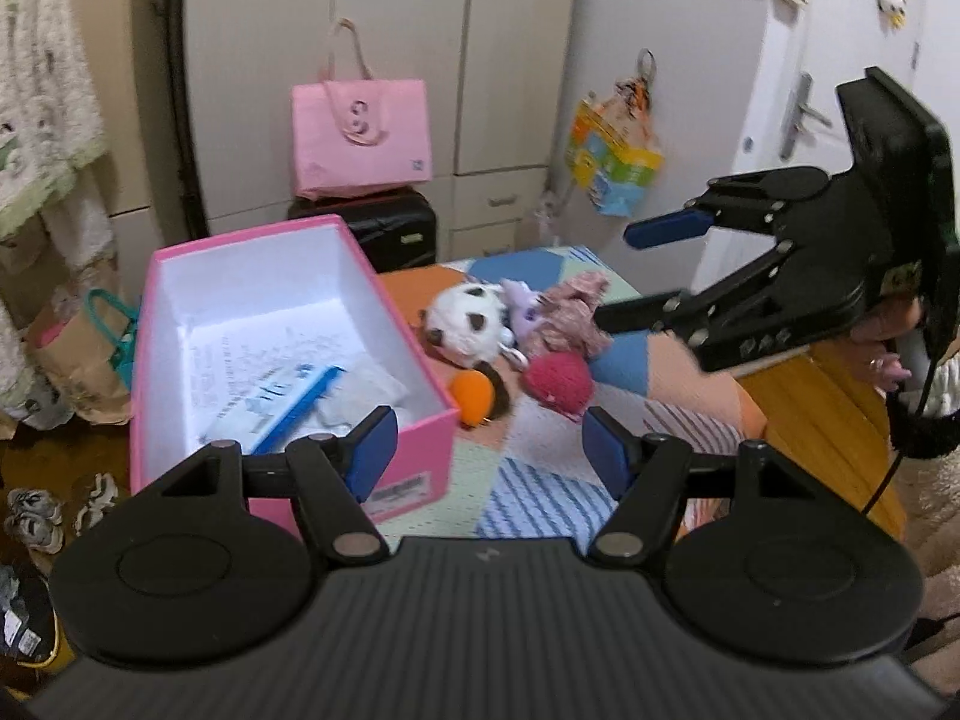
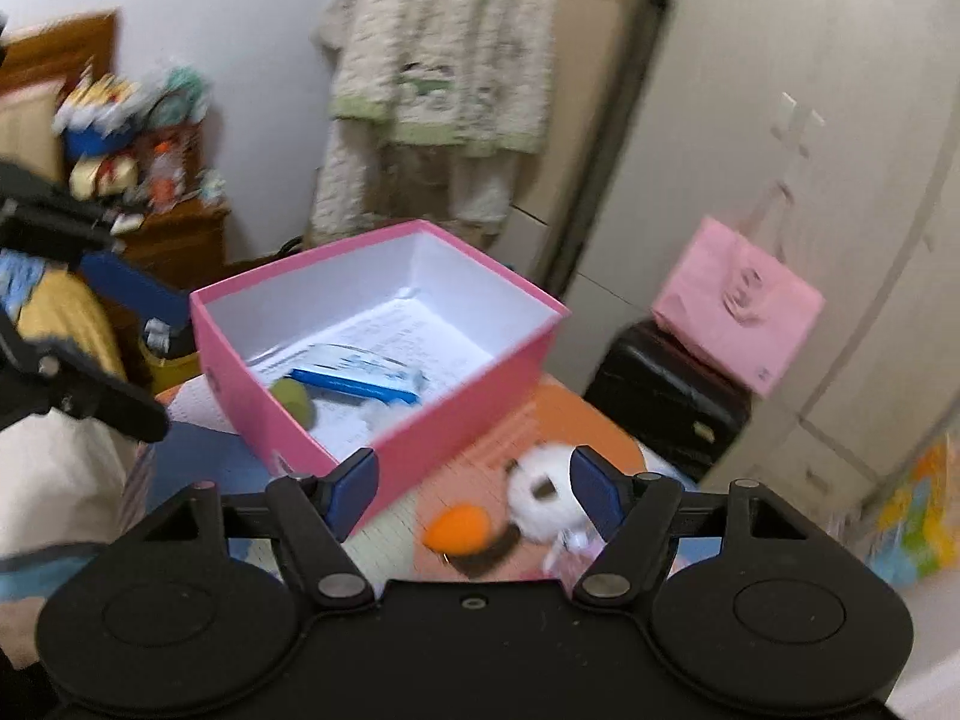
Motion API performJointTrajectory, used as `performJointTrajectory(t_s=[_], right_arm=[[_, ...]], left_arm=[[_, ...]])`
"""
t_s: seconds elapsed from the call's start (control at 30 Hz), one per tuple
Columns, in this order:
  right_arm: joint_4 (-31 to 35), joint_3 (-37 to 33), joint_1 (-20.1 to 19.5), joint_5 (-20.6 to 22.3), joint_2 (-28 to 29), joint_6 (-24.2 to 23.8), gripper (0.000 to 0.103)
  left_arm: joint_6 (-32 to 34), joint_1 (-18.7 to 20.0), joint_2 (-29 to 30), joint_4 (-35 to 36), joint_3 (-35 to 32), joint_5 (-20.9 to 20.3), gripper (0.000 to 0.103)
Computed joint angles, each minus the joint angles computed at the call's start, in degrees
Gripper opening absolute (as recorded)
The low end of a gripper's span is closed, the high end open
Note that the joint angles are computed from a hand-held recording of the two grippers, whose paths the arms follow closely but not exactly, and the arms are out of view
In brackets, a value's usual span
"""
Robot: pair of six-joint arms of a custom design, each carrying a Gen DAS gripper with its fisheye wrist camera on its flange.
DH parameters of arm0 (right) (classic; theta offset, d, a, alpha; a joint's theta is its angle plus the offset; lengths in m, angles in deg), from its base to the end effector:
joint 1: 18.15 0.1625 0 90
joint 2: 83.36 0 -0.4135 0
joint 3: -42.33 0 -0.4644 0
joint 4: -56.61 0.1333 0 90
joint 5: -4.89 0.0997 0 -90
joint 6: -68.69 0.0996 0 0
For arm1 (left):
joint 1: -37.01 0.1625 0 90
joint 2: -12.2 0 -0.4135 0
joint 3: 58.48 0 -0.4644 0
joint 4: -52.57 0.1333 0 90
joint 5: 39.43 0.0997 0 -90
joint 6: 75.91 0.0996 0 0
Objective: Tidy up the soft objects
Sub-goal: 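Move both tools back from the box toward the remaining soft items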
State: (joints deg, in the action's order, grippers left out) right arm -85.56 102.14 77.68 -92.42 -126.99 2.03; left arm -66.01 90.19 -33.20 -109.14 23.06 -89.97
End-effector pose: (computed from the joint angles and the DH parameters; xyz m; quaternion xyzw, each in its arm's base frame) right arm 0.2098 -0.8672 0.2971 0.5453 -0.7771 0.2352 0.2084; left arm -0.3168 -0.7512 0.1785 0.2607 0.8637 -0.3544 0.2457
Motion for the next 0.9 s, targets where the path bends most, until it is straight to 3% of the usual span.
performJointTrajectory(t_s=[0.33,0.67,0.77,0.9], right_arm=[[-2.7,7.5,-5.3,7.5,-4.9,-0.6,0.075],[-6.5,8.5,-9.2,12.5,-3.7,-3.7,0.075],[-6.0,7.5,-10.2,14.0,-2.8,-3.0,0.074],[-6.1,5.8,-11.4,16.0,-1.1,-2.2,0.074]], left_arm=[[3.8,0.6,7.3,1.7,-5.9,-1.2,0.066],[8.9,0.8,15.7,-0.7,-12.7,3.9,0.064],[11.2,0.7,19.4,-3.3,-15.9,8.1,0.064],[20.6,0.4,26.3,-12.5,-21.5,15.3,0.064]])
